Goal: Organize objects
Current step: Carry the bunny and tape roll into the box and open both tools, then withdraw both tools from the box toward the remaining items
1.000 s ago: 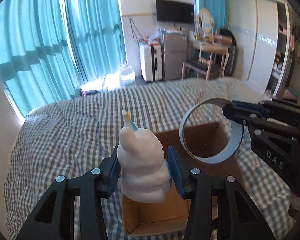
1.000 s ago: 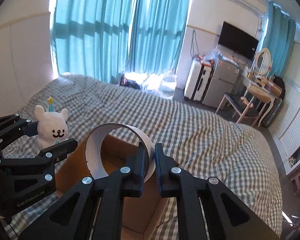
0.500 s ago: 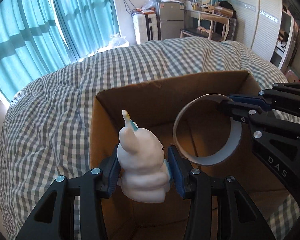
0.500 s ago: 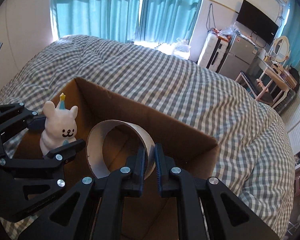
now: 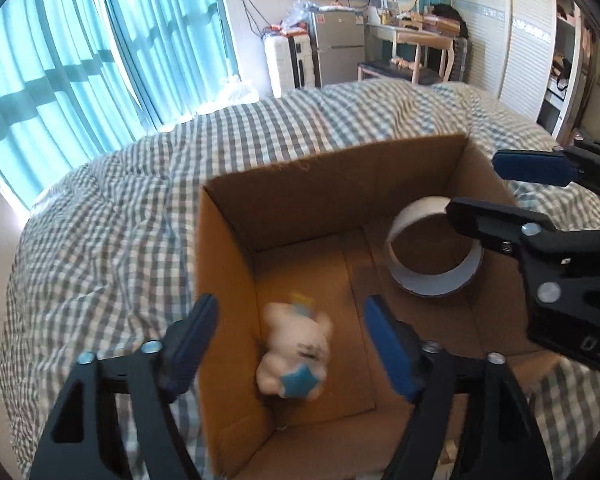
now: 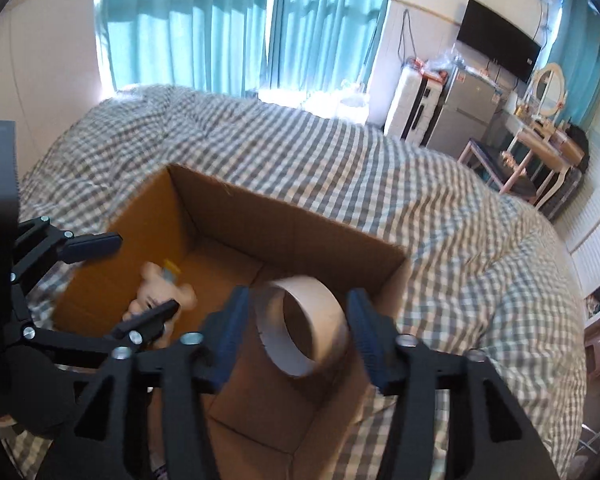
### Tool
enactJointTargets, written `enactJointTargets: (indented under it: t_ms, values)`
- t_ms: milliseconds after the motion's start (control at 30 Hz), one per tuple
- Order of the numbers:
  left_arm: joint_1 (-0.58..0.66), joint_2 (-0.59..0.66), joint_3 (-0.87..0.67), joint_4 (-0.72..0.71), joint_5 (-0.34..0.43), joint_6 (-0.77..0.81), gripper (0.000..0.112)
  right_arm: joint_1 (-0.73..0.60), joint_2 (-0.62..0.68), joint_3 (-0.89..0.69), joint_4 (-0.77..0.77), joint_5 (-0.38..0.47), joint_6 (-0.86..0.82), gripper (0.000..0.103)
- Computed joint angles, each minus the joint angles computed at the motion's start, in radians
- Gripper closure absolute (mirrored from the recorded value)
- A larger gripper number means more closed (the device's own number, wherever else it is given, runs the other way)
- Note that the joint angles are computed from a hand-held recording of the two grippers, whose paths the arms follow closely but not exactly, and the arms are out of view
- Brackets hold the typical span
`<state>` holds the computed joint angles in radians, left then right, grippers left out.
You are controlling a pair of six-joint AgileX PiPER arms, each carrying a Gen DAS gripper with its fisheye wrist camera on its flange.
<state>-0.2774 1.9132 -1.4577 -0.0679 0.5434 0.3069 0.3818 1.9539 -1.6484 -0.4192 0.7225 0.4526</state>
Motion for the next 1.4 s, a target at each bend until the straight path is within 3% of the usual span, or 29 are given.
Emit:
enactJointTargets:
  t_ms: [267, 400, 600, 867, 1100, 1400]
  values:
    - [0.021, -0.198, 0.12, -0.047, -0.04, 0.05, 0.018, 0.042, -0.183, 0.083, -0.097, 0.038, 0.118, 0.028]
    - [0.026, -0.294, 0.184, -0.006, -0.069, 0.015, 0.017, 0.103, -0.265, 0.104, -0.214, 0.123, 0.226, 0.015]
    - [0.066, -0.45, 0.308, 0.014, -0.1, -0.035, 0.014, 0.206, -0.412, 0.215, -0.292, 0.19, 0.343, 0.006]
    - [0.16, -0.615, 0.478, -0.037, -0.067, -0.023, 0.01, 0.378, -0.532, 0.393, -0.343, 0.232, 0.443, 0.004]
    - [0.205, -0.702, 0.637, -0.141, -0.078, 0.093, 0.01, 0.474, -0.516, 0.547, -0.379, 0.212, 0.59, 0.004]
    - [0.118, -0.684, 0.826, 0.015, -0.195, -0.047, 0.01, 0.489, -0.47, 0.694, -0.378, 0.118, 0.732, 0.004]
